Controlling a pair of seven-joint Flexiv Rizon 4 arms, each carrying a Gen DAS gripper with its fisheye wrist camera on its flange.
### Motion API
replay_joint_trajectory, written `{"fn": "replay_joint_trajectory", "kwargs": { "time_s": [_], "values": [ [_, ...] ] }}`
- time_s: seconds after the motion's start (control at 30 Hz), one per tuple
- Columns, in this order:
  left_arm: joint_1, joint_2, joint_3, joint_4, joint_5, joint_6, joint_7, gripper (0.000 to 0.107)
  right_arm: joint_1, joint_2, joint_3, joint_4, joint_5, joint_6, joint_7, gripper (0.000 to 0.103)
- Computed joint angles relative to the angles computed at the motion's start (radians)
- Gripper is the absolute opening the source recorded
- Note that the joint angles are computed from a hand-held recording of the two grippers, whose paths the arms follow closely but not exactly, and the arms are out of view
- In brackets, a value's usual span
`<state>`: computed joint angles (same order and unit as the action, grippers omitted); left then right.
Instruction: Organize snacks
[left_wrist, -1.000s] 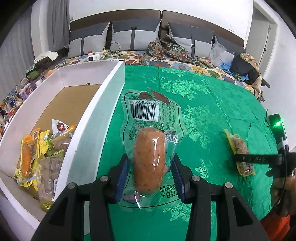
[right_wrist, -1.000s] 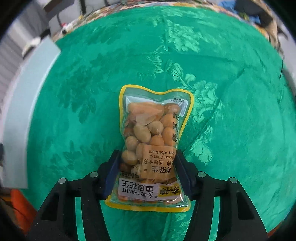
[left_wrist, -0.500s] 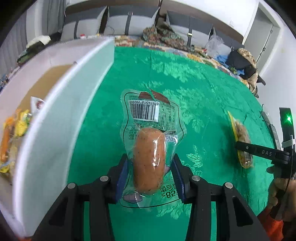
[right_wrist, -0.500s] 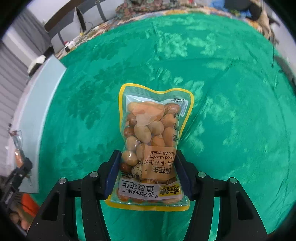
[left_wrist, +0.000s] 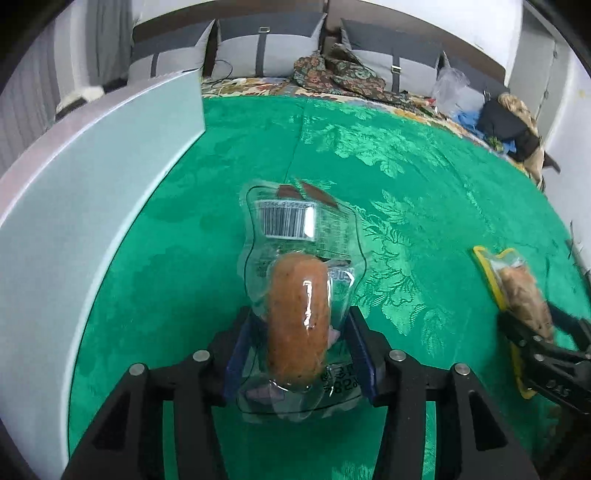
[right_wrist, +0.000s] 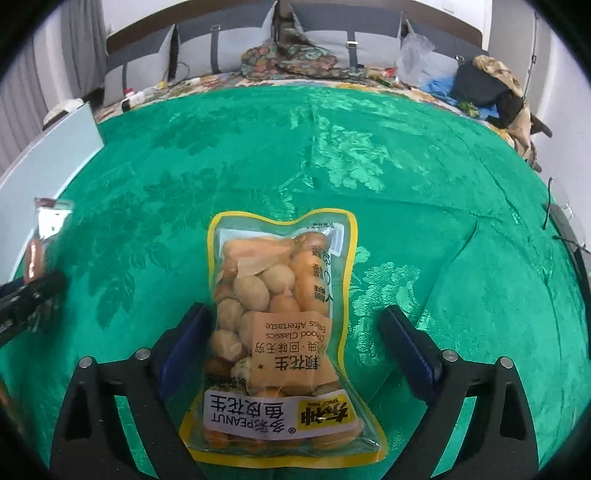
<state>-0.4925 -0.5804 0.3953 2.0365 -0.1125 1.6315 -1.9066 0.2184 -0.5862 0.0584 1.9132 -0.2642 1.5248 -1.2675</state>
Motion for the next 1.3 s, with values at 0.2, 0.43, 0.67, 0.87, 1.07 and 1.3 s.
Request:
{"fn": "replay_joint_trajectory", "kwargs": {
  "time_s": [0.2, 0.43, 0.67, 0.87, 1.07, 1.3],
  "values": [
    [0.022, -0.01, -0.021, 0.005, 0.006, 0.038, 0.032, 0.058, -0.002, -0.004, 0.003, -0.008, 0.003, -0.004, -0.003, 0.096],
    [-0.006, -0.029, 0.008, -0.042, -0.002, -0.052, 0.032, 0.102, -0.002, -0.002, 0.002, -0.006, 0.004, -0.003, -0.003, 0.096],
    [0.006, -0.025, 0.004, -0.053, 0.052, -0.066, -0.012, 0.103, 0.0, -0.002, 0.001, -0.003, 0.005, -0.001, -0.003, 0.096],
    [0.018, -0.023, -0.003, -0.058, 0.083, -0.072, -0.035, 0.103, 0.0, -0.002, 0.001, -0.004, 0.005, -0.002, -0.004, 0.096],
    [0.026, -0.02, -0.007, -0.061, 0.105, -0.075, -0.051, 0.103, 0.0, -0.002, 0.001, -0.004, 0.005, -0.002, -0.004, 0.096],
    [0.032, -0.019, -0.011, -0.064, 0.121, -0.077, -0.063, 0.103, 0.001, -0.002, 0.0, -0.004, 0.005, -0.002, -0.003, 0.096]
  ]
}}
